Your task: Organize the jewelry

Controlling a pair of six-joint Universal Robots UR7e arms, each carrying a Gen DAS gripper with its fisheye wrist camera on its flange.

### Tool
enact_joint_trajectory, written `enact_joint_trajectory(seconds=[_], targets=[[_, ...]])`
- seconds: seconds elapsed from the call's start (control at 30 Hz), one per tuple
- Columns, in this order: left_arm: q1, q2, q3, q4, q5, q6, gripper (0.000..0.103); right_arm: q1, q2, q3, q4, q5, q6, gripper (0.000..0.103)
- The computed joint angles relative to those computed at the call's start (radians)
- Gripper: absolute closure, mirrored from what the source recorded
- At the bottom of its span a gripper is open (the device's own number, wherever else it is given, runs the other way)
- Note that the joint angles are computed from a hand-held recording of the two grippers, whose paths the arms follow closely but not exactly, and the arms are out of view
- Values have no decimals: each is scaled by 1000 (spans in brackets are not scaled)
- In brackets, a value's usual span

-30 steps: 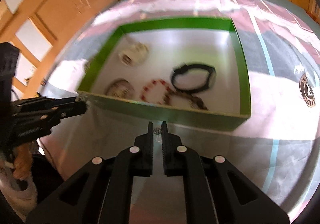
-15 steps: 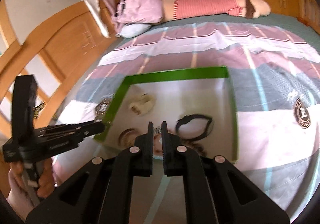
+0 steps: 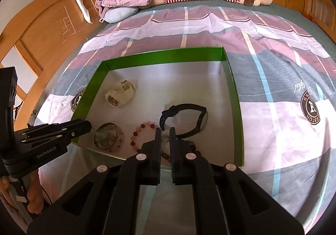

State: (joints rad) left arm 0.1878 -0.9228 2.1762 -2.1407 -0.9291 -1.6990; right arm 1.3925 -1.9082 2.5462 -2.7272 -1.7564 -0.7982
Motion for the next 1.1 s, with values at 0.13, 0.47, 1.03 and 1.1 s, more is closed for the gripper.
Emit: enact_joint_trajectory(seconds=[0.13,0.47,1.03,1.1], targets=[[-12,-1,-6,21,11,-13,70,2,-2,13,-29,-4,-14,70],[-68,-8,-49,241,75,-185,30,-45,-88,49,-103,108,-16,24],[-111,-8,-64,272,104,-192,2,-26,-66,107,-270,69,-60,3],[-111,-7,-66,276,103,-194,2,-27,-66,103,-258,69,-56,3]])
